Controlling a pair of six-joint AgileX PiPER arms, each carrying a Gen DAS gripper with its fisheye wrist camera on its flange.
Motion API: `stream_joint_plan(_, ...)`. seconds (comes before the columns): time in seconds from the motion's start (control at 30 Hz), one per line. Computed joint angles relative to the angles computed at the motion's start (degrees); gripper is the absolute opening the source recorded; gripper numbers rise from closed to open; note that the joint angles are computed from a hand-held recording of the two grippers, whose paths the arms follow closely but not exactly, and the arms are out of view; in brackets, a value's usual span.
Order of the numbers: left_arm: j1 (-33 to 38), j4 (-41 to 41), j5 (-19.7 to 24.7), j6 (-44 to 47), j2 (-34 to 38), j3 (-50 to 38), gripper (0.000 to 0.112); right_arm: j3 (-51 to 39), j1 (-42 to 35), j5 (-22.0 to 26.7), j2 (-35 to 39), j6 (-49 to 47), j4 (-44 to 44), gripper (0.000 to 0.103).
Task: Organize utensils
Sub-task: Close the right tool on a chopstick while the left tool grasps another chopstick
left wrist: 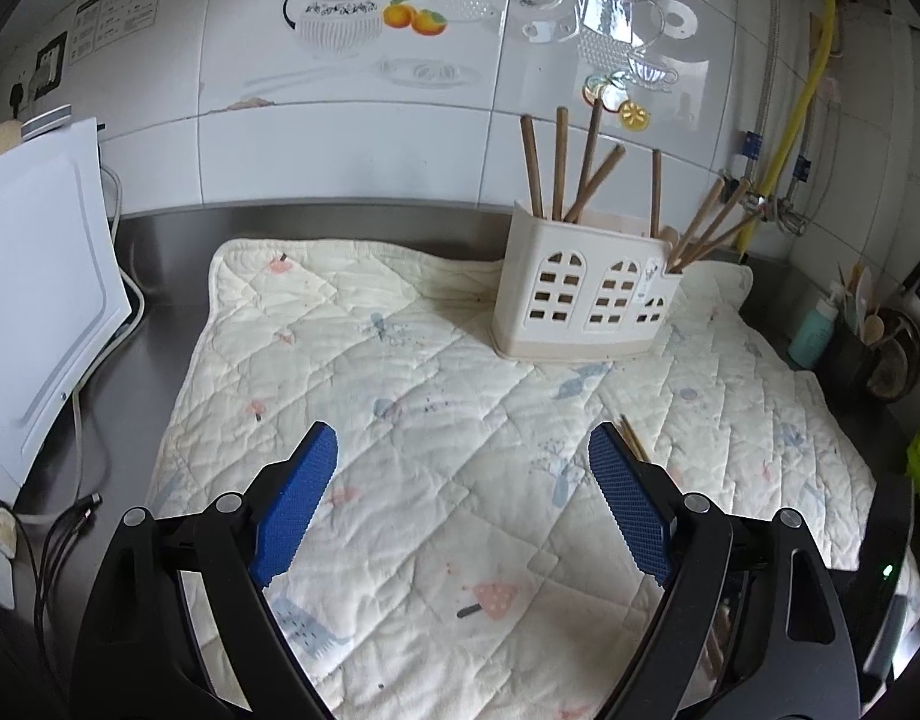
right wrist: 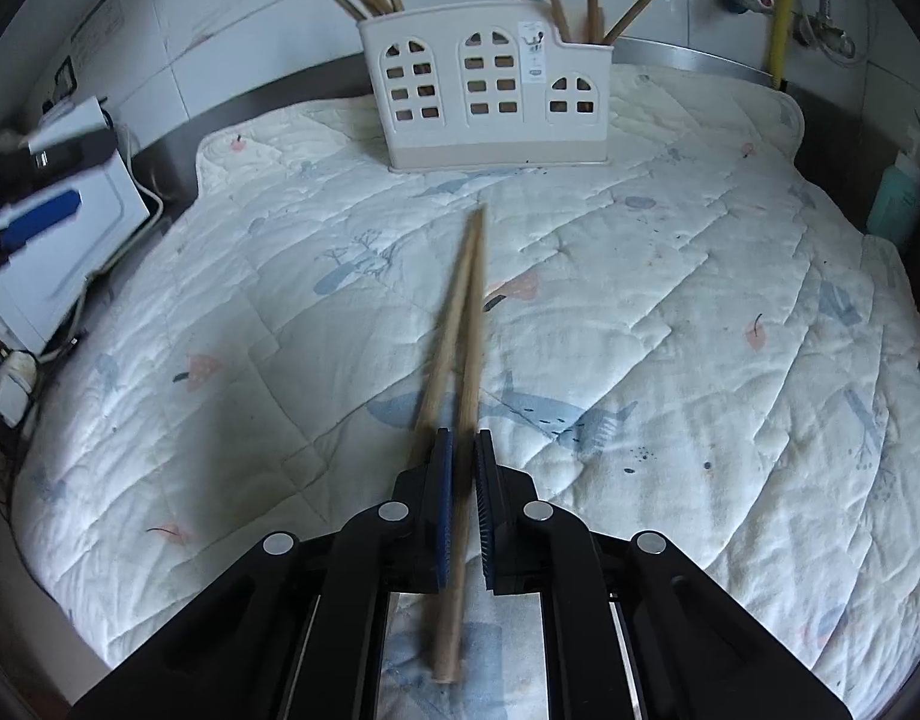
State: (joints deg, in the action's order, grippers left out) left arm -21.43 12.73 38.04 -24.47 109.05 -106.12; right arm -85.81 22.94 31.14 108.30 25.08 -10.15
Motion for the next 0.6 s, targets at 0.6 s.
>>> stream_joint_plan(0.6, -12.83, -3.49, -3.67, -6.14, 0.48, 9.47, 0.048, 15.86, -5.29, -9.12, -16.3, -6.74, 0.33, 0.006)
